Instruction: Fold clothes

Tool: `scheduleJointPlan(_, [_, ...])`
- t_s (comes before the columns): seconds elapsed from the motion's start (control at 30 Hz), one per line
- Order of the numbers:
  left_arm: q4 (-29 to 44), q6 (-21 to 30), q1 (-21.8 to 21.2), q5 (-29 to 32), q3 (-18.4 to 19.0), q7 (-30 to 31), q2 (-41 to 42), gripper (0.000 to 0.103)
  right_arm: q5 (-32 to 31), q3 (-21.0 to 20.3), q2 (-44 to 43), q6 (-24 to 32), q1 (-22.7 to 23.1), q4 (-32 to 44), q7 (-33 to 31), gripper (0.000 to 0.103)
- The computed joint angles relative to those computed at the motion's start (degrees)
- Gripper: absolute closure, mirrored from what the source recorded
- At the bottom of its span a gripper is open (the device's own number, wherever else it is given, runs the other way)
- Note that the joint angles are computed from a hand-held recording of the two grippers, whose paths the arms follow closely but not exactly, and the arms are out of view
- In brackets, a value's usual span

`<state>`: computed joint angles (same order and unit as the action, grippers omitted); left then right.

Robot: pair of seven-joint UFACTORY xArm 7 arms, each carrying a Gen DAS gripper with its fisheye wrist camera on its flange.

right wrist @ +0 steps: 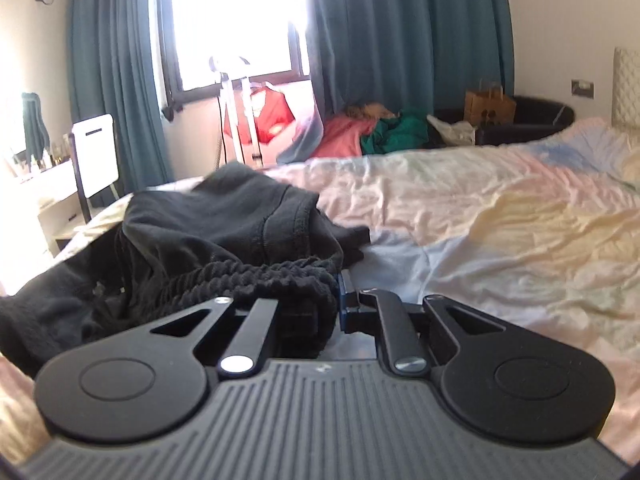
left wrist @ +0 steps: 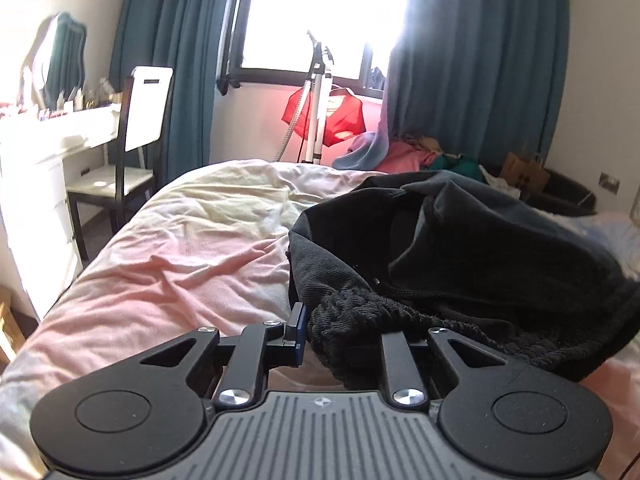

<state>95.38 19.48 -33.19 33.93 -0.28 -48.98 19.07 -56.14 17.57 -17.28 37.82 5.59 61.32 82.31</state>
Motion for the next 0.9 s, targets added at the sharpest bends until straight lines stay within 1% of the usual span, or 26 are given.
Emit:
scheduleJointPlan(0.07, [-1.0,3.5,1.4,-4.4,-2.0,2.0,-1.4,0.086,10.0,-3.2,0.3,-0.4,2.5,-1.1,-7.5,0.09])
scheduleJointPlan(0.13, [0.9,11.5,2.6,-9.1,-4.0,5.6,-1.0,0.086,21.4,-6.1,1.1,-1.4,5.0,-1.9,-15.7,0.089])
scheduleJointPlan(0.17, [2.1,15.4,3.1,-11.4,-4.7,7.0,-0.5,0.086,24.6,-6.4,1.0,-1.9,5.4,-2.4,-17.5,0.088])
scheduleJointPlan(0.23, [3.2,18.8,4.8,-16.3,-6.1,10.3,0.3,0.085,30.8,-6.9,0.7,-2.6,6.2,-3.3,-21.0,0.083])
scheduleJointPlan(0.27, [3.2,19.0,5.3,-18.0,-6.4,11.0,0.2,0.084,31.9,-6.5,-0.1,-2.9,6.1,-3.8,-21.7,0.082])
scheduleJointPlan(0.3, [2.3,18.4,6.3,-20.7,-7.0,12.1,-0.4,0.081,32.8,-6.0,-0.9,-3.1,6.0,-4.3,-22.3,0.082])
scheduleJointPlan(0.37, [0.6,17.5,7.7,-25.4,-7.9,13.5,-1.8,0.076,36.7,-6.8,-3.5,-5.7,6.3,-6.3,-24.8,0.082])
scheduleJointPlan(0.4, [-1.6,16.8,8.5,-27.9,-8.4,14.3,-3.4,0.075,38.7,-7.3,-4.8,-7.0,6.6,-7.2,-26.2,0.081])
scheduleJointPlan(0.47, [-5.2,15.2,9.7,-32.3,-9.3,15.8,-6.2,0.074,45.5,-10.3,-7.6,-11.8,8.2,-10.7,-29.9,0.081])
scheduleJointPlan(0.53, [-8.4,13.4,10.5,-35.8,-9.9,17.1,-8.7,0.065,52.7,-13.9,-10.3,-16.0,10.9,-13.8,-34.0,0.08])
scheduleJointPlan(0.57, [-10.0,11.7,10.2,-35.5,-9.7,16.1,-10.0,0.062,55.6,-14.9,-10.9,-18.2,11.6,-14.9,-34.6,0.08])
scheduleJointPlan(0.6, [-10.7,9.9,10.2,-36.0,-9.8,16.3,-10.5,0.055,58.6,-16.0,-11.4,-20.4,12.4,-15.9,-35.3,0.08])
scheduleJointPlan(0.63, [-11.4,8.2,10.3,-36.4,-9.9,16.4,-10.9,0.049,60.7,-16.2,-11.5,-22.0,12.2,-16.6,-34.9,0.08])
scheduleJointPlan(0.7, [-12.6,4.8,10.4,-37.5,-10.2,16.8,-11.5,0.044,62.8,-15.1,-10.7,-22.1,10.4,-16.5,-34.0,0.076])
scheduleJointPlan(0.73, [-12.3,4.2,10.6,-38.6,-10.3,17.1,-11.1,0.041,63.8,-14.5,-10.2,-22.1,9.5,-16.4,-33.6,0.07])
scheduleJointPlan(0.77, [-11.8,3.9,10.6,-39.2,-10.4,17.1,-10.5,0.039,64.8,-14.6,-9.4,-21.4,9.4,-16.0,-33.9,0.066])
scheduleJointPlan(0.8, [-11.1,3.6,10.5,-39.3,-10.2,16.1,-9.8,0.035,65.8,-14.7,-8.4,-20.7,9.3,-15.5,-34.2,0.065])
scheduleJointPlan(0.83, [-10.3,3.1,10.3,-38.7,-9.7,14.1,-8.9,0.034,68.4,-16.1,-7.3,-20.7,10.8,-15.3,-35.6,0.064])
scheduleJointPlan(0.9, [-8.5,2.9,10.0,-37.9,-9.0,11.3,-7.1,0.03,72.9,-17.5,-5.6,-21.0,12.3,-15.0,-37.1,0.064])
